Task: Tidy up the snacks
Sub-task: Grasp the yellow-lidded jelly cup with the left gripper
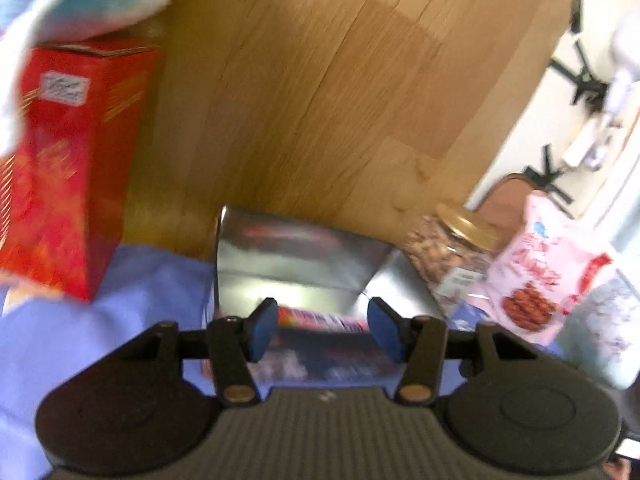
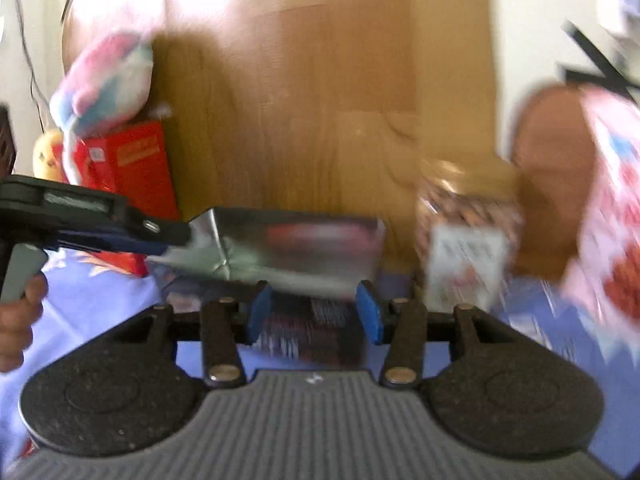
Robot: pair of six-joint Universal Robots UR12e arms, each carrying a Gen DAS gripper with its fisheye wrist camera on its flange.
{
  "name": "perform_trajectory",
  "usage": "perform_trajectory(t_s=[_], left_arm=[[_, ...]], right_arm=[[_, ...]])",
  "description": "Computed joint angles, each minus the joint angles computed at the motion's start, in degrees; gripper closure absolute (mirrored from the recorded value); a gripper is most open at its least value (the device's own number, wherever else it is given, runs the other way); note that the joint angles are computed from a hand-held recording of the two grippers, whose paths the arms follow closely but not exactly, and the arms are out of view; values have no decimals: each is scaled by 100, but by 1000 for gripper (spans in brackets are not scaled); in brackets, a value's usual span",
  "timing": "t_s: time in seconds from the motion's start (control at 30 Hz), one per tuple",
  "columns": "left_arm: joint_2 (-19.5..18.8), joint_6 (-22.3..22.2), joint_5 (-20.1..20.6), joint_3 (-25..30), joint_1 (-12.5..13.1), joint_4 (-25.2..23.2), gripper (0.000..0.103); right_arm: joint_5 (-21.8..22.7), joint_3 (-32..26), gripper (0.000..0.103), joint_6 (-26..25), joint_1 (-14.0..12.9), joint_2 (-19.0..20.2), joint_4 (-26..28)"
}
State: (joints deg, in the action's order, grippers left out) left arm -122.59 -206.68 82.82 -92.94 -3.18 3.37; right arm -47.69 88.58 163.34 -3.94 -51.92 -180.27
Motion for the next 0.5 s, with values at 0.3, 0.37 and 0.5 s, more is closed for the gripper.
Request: perform_trajectory(t_s=[0.3,0.37,0.5], left_arm=[[168,-145,-875,-438,-361,275,48],[126,-77,-936,-373,-468,130,48],[-19,-2,-885,-184,-644,-299,48]], right_arm=[[895,1017,30,-376,-467,-478,1108],[813,1050,30,-349,-438,-484,1040],[427,1285,29,-520,-419,-569,578]])
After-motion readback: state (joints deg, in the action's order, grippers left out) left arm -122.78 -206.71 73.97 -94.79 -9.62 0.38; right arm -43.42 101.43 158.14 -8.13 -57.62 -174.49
